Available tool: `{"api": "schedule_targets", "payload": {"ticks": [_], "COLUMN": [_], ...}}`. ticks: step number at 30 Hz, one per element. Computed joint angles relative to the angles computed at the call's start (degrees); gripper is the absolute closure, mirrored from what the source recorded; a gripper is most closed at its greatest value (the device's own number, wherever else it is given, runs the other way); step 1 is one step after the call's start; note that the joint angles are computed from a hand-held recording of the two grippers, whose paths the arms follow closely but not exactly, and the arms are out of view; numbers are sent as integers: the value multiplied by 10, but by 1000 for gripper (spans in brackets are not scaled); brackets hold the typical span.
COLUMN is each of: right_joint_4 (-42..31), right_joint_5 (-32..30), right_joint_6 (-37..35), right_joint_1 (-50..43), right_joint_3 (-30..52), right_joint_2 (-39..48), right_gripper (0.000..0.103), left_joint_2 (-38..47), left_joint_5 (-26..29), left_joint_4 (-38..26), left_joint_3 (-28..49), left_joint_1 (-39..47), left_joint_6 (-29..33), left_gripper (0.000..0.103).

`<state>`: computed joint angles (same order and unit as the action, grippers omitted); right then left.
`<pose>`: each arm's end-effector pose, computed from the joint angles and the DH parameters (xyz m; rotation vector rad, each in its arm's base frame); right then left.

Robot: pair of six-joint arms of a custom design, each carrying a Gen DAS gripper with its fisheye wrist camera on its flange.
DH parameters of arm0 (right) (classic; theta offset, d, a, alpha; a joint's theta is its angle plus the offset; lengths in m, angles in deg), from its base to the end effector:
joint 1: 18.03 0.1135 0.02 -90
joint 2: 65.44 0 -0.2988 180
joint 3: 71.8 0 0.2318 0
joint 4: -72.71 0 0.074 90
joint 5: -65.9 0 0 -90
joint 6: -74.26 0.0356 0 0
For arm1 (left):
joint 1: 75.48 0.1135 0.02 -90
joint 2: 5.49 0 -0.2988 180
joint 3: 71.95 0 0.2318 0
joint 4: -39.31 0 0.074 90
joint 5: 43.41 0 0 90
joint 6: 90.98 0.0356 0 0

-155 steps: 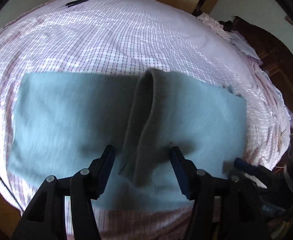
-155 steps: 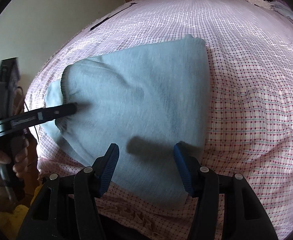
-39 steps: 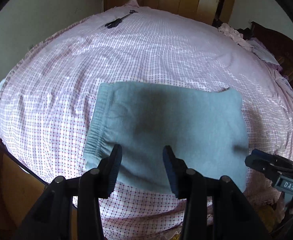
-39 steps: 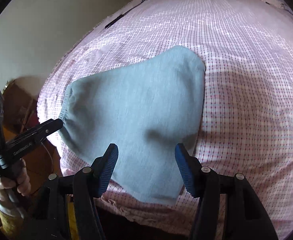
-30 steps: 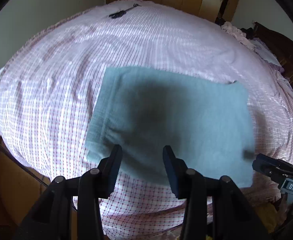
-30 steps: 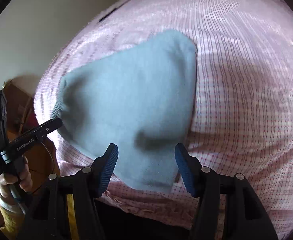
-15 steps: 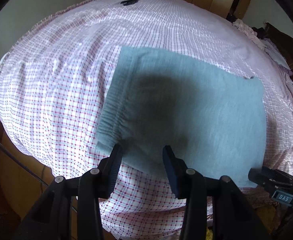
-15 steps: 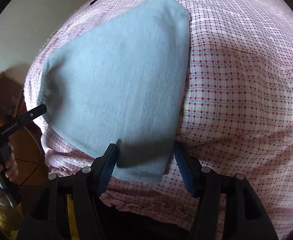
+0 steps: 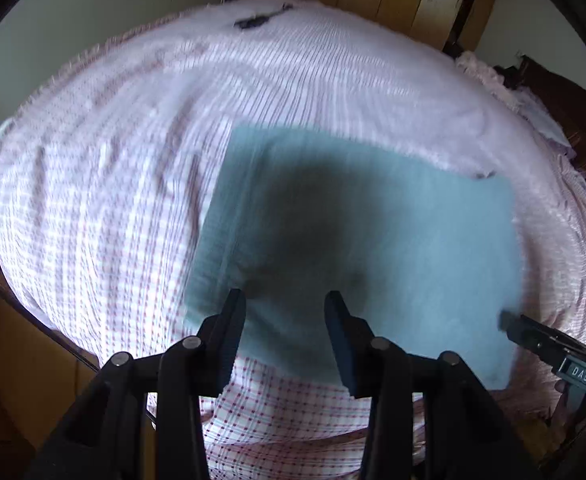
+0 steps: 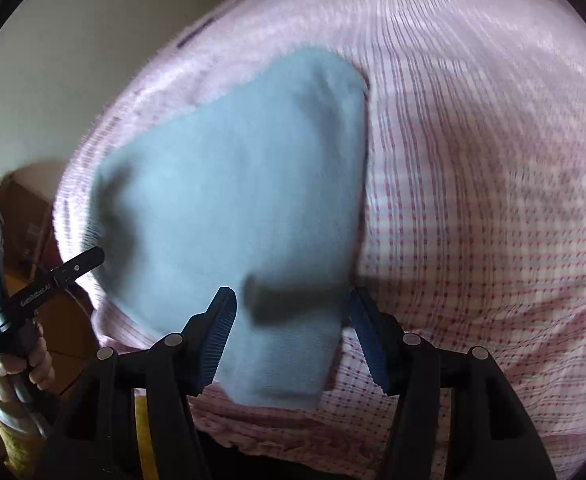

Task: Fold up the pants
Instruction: 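Smooth the folded pants flat with both open grippers, then grasp the folded pants edge with the right gripper and lift it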

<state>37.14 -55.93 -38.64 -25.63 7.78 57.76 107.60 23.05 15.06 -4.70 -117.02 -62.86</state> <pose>0.3702 -0.0305 0.1012 -0.4375 2.7023 0.6847 0.2602 -0.2115 0.1218 -0.5545 2.5506 -0.0226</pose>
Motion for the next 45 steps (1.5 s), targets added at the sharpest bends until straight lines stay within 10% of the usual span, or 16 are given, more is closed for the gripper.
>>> {"api": "schedule_targets", "payload": {"ticks": [12,30,34,45], "right_joint_4": [-8,-106,-77,-67], "right_joint_5": [-58,-141,-129,-199], "right_joint_6": [-8,-21,1,-69], "right_joint_1": [-10,-58,-60,-69], "right_joint_3": [23,116,87,29], "right_joint_2": [40,94,65,-31], "right_gripper": [39,50,78,95], "left_joint_2": [8,44,44,15], "left_joint_5": [7,24,21,9], "left_joint_4": [10,28,23,22], "left_joint_3": [-15,9,12,17], "left_joint_1": [1,30,33,-11], "left_joint_6": [1,39,45,45], "left_gripper": [70,60,60,60]}}
